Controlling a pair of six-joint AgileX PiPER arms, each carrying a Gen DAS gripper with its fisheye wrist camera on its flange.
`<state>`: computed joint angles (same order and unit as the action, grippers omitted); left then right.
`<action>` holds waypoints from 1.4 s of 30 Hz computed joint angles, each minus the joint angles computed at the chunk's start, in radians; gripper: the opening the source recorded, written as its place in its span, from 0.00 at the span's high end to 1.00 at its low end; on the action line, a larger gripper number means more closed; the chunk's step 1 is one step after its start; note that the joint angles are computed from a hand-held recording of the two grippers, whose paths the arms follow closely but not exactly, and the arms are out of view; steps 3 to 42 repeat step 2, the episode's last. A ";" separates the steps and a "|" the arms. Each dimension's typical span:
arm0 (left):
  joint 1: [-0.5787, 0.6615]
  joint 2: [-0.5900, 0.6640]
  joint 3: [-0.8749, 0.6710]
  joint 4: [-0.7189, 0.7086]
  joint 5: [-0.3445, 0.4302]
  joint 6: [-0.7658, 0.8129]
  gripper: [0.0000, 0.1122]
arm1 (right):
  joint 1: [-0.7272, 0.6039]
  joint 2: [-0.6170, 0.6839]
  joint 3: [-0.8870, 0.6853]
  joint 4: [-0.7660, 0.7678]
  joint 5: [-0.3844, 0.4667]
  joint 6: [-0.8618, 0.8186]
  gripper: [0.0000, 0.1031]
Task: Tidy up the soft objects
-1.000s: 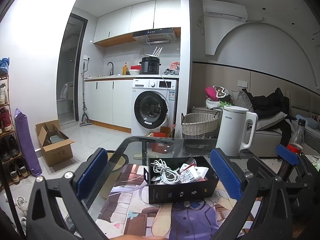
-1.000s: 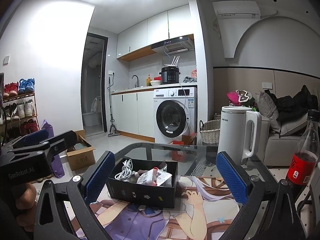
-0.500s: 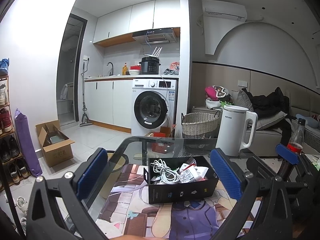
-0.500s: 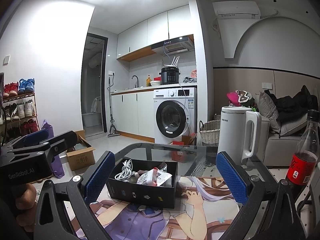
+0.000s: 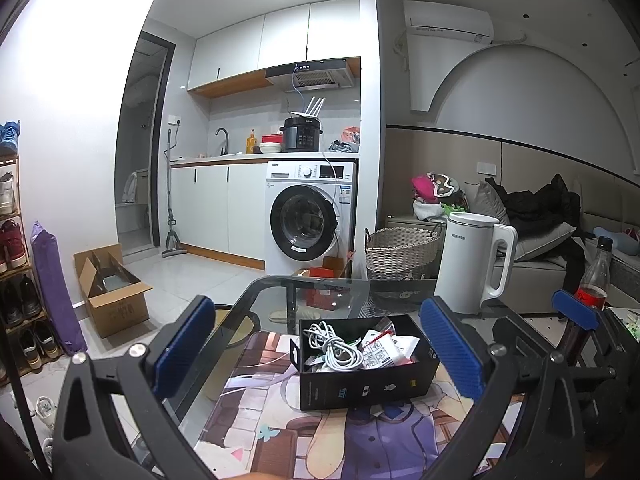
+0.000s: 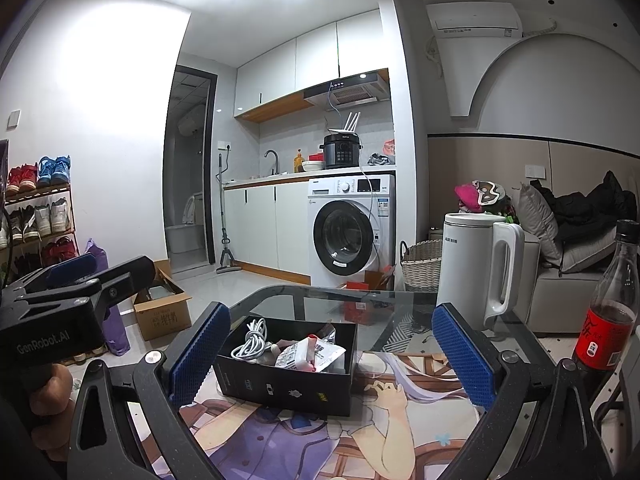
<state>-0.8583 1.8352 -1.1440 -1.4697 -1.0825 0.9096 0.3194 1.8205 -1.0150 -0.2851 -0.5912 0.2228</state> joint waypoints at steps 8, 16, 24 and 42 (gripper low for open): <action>-0.002 -0.002 0.000 -0.002 -0.003 -0.002 0.08 | 0.000 0.001 -0.001 0.001 0.001 -0.001 0.00; -0.002 -0.002 0.000 -0.002 -0.003 -0.002 0.08 | 0.000 0.001 -0.001 0.001 0.001 -0.001 0.00; -0.002 -0.002 0.000 -0.002 -0.003 -0.002 0.08 | 0.000 0.001 -0.001 0.001 0.001 -0.001 0.00; -0.002 -0.002 0.000 -0.002 -0.003 -0.002 0.08 | 0.000 0.001 -0.001 0.001 0.001 -0.001 0.00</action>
